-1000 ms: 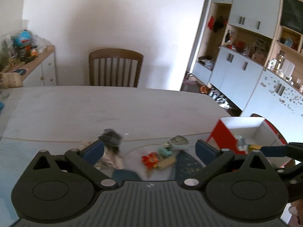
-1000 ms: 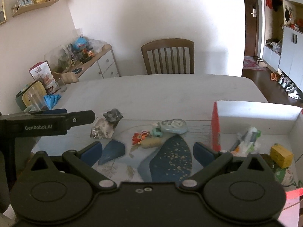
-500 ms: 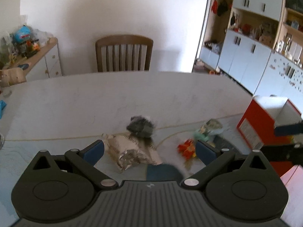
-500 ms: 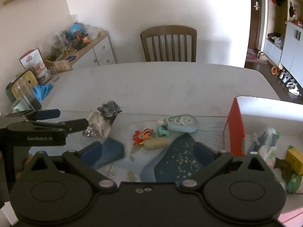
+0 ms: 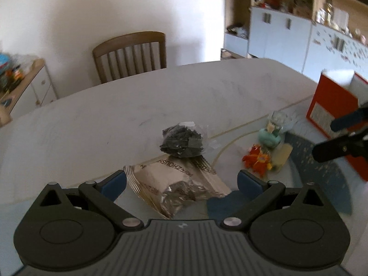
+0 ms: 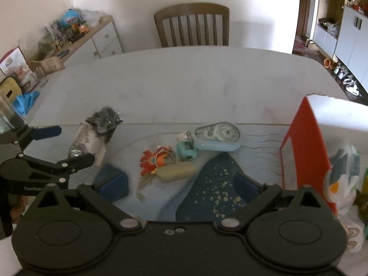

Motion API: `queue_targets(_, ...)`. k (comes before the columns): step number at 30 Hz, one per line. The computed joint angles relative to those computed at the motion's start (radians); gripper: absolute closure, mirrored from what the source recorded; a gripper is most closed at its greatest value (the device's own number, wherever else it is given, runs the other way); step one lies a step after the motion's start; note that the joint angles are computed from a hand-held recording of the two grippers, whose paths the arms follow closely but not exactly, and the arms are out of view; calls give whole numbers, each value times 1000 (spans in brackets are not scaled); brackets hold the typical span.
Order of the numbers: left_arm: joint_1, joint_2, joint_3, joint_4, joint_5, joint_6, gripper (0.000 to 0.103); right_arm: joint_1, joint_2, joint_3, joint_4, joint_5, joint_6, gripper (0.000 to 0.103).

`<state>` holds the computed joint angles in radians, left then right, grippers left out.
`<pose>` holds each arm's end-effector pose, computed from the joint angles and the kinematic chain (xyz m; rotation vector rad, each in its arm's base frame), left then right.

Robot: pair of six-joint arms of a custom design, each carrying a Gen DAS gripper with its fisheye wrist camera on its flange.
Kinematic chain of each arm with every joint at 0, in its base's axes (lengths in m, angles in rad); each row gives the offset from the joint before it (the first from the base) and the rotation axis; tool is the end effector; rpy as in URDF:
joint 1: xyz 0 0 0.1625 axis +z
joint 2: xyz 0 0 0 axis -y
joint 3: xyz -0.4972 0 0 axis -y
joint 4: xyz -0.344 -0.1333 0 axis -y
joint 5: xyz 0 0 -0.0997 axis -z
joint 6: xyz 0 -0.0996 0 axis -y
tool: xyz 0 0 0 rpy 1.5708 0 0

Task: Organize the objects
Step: 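Close left tool on silver foil bag while right tool grasps cream sponge roll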

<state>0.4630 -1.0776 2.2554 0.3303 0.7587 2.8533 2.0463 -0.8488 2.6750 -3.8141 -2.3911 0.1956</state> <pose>-0.1515 -0.3054 0.2080 0.9485 2.2669 -0.7380 0.2187 -0.2927 0.1811 0.1149 -2.3819 0.8145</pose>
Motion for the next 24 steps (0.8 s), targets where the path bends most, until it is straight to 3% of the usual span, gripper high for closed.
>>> queue_targets(5, 88, -16, -25, -34, 47, 221, 0, -28, 11, -27, 53, 16, -34, 4)
queue_targets(12, 196, -20, -102, -36, 179, 487, 0, -70, 24, -55, 107, 16, -76, 7)
queue_targets(19, 231, 19, -137, -30, 203, 490, 0, -87, 44, -68, 94, 21, -121, 12)
queue_targets(24, 237, 14, -127, -46, 198, 458, 0, -100, 69, -67, 67, 28, -156, 21)
